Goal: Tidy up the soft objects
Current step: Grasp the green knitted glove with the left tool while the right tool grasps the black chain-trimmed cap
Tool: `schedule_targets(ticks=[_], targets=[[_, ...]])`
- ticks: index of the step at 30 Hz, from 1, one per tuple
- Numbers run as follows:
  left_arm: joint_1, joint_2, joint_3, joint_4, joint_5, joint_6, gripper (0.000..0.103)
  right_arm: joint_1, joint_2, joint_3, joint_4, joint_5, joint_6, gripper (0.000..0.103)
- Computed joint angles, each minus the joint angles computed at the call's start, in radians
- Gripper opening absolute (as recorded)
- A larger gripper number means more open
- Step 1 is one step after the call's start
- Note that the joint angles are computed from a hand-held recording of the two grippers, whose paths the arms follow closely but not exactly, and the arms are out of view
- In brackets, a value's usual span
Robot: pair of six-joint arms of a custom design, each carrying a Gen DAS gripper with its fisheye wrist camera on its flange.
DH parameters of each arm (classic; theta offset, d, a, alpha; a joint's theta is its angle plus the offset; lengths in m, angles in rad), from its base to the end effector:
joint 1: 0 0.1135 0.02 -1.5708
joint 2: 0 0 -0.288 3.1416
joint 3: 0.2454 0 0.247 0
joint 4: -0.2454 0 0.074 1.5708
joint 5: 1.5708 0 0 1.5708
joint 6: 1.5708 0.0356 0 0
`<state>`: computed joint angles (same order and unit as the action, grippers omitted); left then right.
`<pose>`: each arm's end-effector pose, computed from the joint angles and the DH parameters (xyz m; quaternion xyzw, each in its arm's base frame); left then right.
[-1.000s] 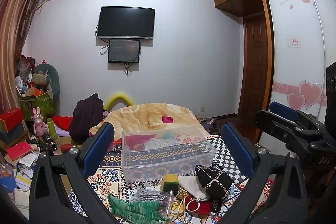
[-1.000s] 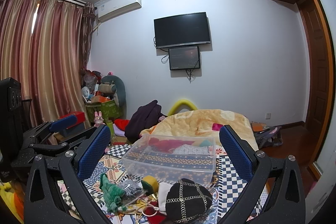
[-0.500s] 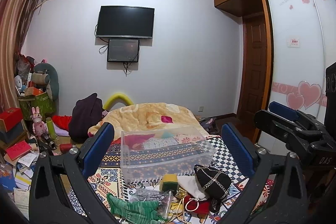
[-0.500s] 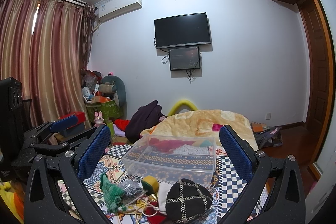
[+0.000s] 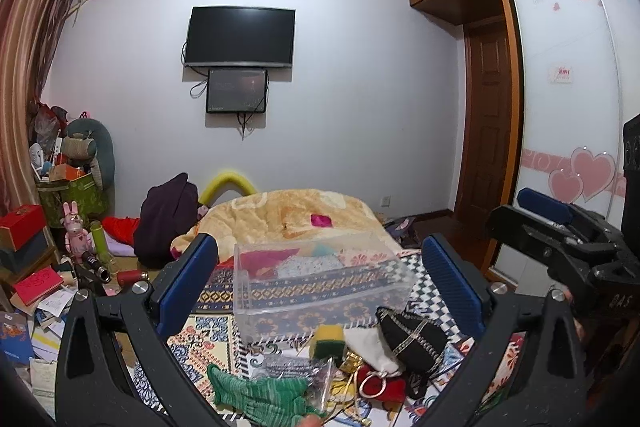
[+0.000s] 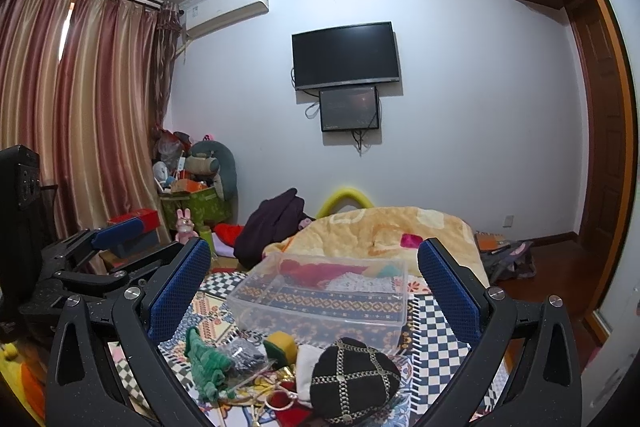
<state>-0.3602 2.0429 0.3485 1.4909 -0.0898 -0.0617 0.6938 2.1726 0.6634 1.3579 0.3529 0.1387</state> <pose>0.2708 -0.0986 0.1027 0.0871 0.7701 -0.0981 0.6243 0.2876 0.2232 0.0993 -0.0946 0.7495 0.1376 0.6406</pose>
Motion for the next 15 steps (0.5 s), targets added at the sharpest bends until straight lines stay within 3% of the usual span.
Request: schedule_targets(ticks=[8,15], targets=[[0.084,0.125,0.087,-0.137,0.104,-0.037,0.103,-0.054,0.054,0.044,-0.116,-0.049,0.055,0.103],[0.116,0.291,0.168,-0.177,0.121,-0.028,0.103,-0.083,0.121,0.093,-0.219,-0.100,0.082,0.103]])
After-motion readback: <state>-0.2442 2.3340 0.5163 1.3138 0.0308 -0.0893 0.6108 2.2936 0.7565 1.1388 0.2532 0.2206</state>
